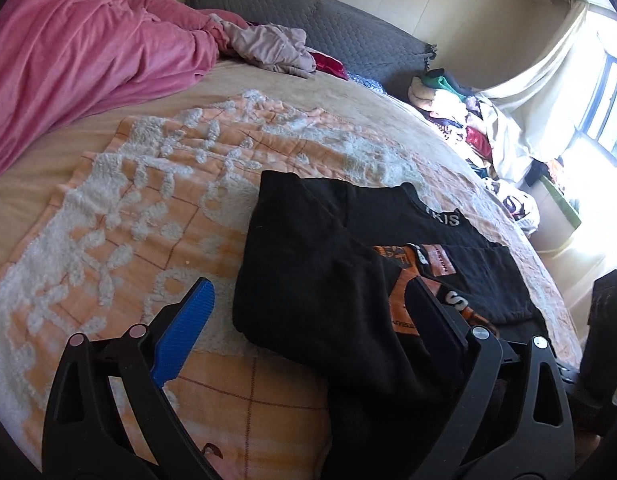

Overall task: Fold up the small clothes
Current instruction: 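Close the right gripper on the orange cuff while the left gripper releases it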

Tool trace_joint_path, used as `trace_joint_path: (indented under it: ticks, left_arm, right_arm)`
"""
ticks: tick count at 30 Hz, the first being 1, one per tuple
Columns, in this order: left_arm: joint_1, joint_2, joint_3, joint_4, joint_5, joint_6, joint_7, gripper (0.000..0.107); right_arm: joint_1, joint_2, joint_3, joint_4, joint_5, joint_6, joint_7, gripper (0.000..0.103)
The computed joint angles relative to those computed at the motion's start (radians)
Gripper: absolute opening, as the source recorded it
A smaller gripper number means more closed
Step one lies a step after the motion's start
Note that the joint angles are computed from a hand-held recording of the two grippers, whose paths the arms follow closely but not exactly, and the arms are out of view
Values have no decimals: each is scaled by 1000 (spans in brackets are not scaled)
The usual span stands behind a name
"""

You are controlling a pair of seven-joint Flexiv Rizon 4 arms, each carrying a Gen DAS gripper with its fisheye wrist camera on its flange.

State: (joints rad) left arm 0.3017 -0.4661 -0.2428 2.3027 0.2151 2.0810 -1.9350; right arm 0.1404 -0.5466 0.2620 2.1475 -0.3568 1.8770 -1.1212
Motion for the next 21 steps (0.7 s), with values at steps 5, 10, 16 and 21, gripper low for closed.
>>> trace_joint_path:
  ticks: [5,10,16,21]
  left_arm:
    - [30,5,-18,7,8,-1,-21,89]
    - [-1,17,16,13,-18,-16,-16,89]
    - [5,15,5,15,-8,-5,-19,89]
    - [22,6,-20,7,19,-7,-20,89]
  right_arm:
    - [12,28,-25,3,-11,58,-43,14]
    - [127,84,-161,4,72,96,-128,14]
    - [207,112,-269,-11,190,104,-233,13]
    - [296,112,-370,-25,311,103,-321,13]
